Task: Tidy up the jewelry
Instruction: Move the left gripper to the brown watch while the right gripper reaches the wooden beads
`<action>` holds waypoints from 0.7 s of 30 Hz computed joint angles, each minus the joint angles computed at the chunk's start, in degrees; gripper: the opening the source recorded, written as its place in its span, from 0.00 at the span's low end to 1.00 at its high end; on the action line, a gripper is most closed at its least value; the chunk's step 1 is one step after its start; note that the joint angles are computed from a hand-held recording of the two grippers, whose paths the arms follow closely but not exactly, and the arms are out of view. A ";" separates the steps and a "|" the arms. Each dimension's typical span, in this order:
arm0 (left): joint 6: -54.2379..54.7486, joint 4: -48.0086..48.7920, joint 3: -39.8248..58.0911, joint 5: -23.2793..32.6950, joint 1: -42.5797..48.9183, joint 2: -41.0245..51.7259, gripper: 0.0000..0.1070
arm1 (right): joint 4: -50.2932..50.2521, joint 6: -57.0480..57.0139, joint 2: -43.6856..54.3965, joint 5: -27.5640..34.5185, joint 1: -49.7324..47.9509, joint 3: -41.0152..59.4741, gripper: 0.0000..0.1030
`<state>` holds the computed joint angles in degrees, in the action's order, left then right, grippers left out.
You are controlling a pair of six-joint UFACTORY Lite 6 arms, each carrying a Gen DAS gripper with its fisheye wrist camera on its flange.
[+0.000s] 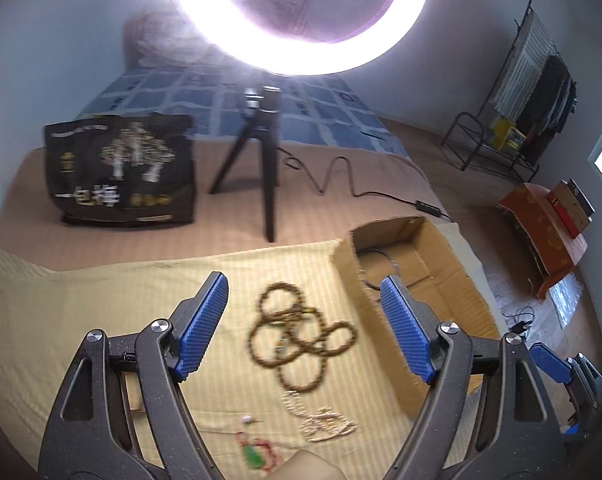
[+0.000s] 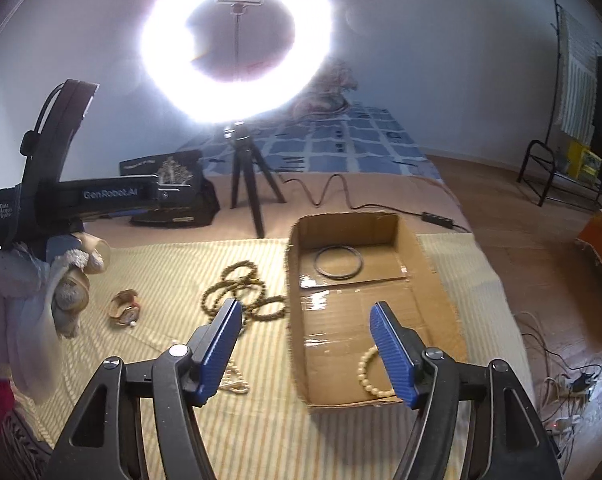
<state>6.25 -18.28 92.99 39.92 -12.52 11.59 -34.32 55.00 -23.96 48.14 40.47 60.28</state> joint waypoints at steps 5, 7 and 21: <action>5.42 -2.12 -3.49 0.88 6.16 -3.11 0.76 | 0.61 0.79 3.01 -2.49 1.14 1.15 0.74; 7.86 -3.63 -4.71 1.52 8.75 -3.90 0.76 | 4.57 -0.94 4.45 -5.77 -0.18 1.57 0.77; 28.19 -14.54 -18.32 3.63 29.46 -6.65 0.76 | 11.83 -10.05 27.78 -11.46 0.39 17.31 0.85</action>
